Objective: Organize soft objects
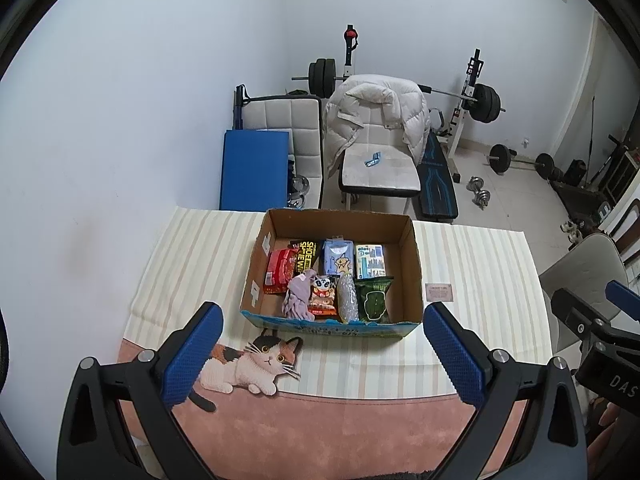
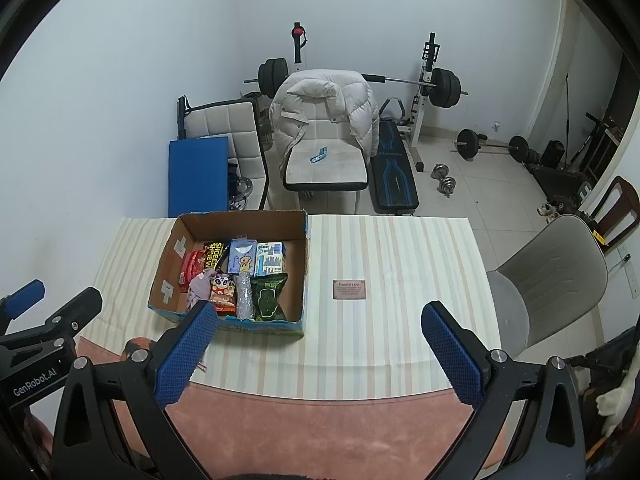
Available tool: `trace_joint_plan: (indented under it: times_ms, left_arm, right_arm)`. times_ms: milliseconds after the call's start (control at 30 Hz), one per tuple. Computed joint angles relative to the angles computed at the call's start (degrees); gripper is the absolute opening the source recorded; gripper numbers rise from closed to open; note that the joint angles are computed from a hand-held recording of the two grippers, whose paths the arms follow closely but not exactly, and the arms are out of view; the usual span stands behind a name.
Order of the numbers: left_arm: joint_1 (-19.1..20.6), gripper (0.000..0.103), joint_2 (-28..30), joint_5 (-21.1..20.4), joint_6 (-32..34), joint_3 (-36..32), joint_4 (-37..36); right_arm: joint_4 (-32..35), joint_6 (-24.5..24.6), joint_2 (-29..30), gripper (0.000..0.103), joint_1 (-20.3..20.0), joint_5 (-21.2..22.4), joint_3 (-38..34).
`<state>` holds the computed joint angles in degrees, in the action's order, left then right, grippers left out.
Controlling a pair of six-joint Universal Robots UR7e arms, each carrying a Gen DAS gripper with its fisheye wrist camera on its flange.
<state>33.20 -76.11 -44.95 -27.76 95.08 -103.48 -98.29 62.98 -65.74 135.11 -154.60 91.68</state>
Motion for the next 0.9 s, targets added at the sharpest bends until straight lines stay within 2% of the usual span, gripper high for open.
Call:
trace_joint_plan:
  times_ms: [900]
  left_arm:
    - [0.2, 0.103, 0.4, 1.3, -0.6, 0.6, -1.0]
  right_arm:
    - [-0.7, -2.5, 0.5, 0.103, -0.6, 0.6, -1.7]
